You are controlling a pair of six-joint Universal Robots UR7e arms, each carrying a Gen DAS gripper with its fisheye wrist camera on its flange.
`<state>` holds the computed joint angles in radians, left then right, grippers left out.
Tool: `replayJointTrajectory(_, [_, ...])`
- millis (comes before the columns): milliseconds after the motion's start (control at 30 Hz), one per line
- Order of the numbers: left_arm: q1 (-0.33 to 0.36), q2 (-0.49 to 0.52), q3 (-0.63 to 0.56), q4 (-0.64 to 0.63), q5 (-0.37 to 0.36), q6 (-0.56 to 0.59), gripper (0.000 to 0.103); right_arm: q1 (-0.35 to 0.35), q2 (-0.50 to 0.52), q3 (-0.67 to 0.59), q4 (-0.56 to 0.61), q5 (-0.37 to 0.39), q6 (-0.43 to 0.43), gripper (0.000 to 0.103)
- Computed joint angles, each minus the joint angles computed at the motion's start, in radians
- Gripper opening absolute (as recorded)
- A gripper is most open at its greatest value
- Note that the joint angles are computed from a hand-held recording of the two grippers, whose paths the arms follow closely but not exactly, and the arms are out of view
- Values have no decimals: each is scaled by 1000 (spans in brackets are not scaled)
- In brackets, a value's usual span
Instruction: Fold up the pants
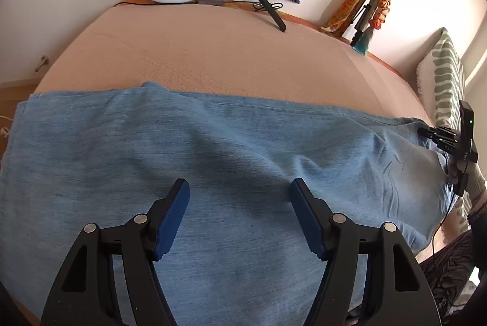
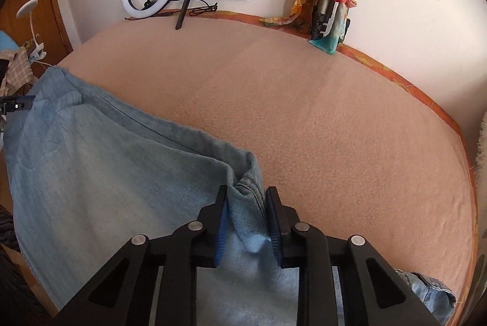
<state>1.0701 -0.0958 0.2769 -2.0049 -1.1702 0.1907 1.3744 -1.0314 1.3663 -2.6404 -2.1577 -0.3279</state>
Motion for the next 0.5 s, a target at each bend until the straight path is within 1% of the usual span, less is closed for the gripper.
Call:
replayJointTrajectory(33, [0,12,-24,8,3,-1,68,3,5,-7,-7,-10,-6,11])
replayJointTrajectory(100, [0,9,-18,-8,11,-7,68,7,20,-31,-23,-30,-11,9])
replayJointTrajectory(167, [1,23,-44,-9,14,-18,68,2,31,-62,-54,-39,-15,7])
replayJointTrajectory(200, [3,34,-67,-2,16,-25,68,-5,35,-81,-41,-28,-6,6])
replayJointTrajectory(300, [7,42,-83,-11,35,-41,68,-10,65,-126,-12,-49,-21,4])
replayJointTrajectory(333, [8,45,-90,-13,48,-45,68,-12,77,-138,-1,-62,-21,4])
replayJointTrajectory(433, [15,48,-105,-23,57,-66,68,-14,116,-165,29,-113,-35,4])
replayJointTrajectory(500, [19,27,-70,-62,62,-80,68,-11,135,-176,24,-145,-46,4])
